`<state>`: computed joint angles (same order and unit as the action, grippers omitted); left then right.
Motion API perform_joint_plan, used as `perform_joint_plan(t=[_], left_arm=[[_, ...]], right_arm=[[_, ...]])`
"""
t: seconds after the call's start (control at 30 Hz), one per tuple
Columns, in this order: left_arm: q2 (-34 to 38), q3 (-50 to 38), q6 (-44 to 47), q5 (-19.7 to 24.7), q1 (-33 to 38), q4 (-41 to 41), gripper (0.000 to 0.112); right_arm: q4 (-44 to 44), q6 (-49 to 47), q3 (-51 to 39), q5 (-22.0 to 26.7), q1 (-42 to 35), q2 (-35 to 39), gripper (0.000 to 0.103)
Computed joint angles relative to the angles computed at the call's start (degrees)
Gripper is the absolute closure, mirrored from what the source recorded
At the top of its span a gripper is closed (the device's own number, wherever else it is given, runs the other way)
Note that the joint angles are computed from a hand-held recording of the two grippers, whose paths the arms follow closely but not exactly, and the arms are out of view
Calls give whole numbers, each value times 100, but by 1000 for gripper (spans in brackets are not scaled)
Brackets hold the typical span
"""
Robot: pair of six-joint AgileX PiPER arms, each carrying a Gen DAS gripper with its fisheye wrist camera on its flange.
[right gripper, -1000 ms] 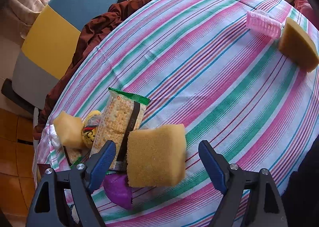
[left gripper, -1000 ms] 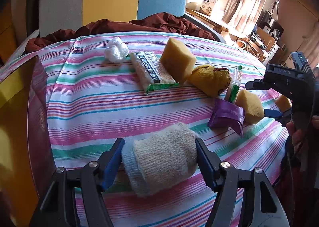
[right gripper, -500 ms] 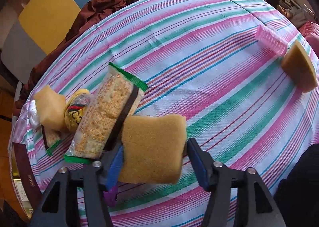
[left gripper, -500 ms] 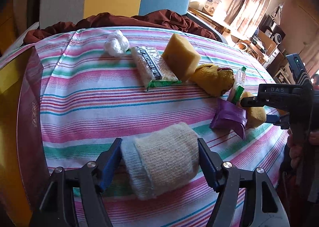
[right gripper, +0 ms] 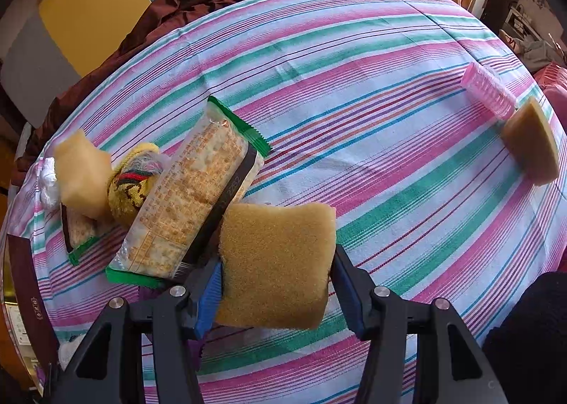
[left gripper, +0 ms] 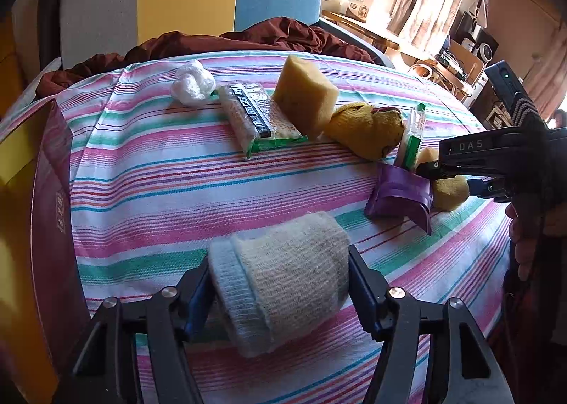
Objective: Organize objects
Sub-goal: 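Carry the beige sock over the gold tin with the left gripper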
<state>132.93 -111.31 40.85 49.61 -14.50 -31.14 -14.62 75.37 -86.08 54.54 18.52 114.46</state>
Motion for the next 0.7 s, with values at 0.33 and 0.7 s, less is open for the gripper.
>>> perform_joint_plan(t=[0.33,0.7], left_arm=[[-666,585,603,-53,374,-439,47],[-412,-511,145,392,1490,-368,47]], right_arm=[[-70,-16,0,86,38,-25,46],[-141,-70,-77,289,85,-30,46]])
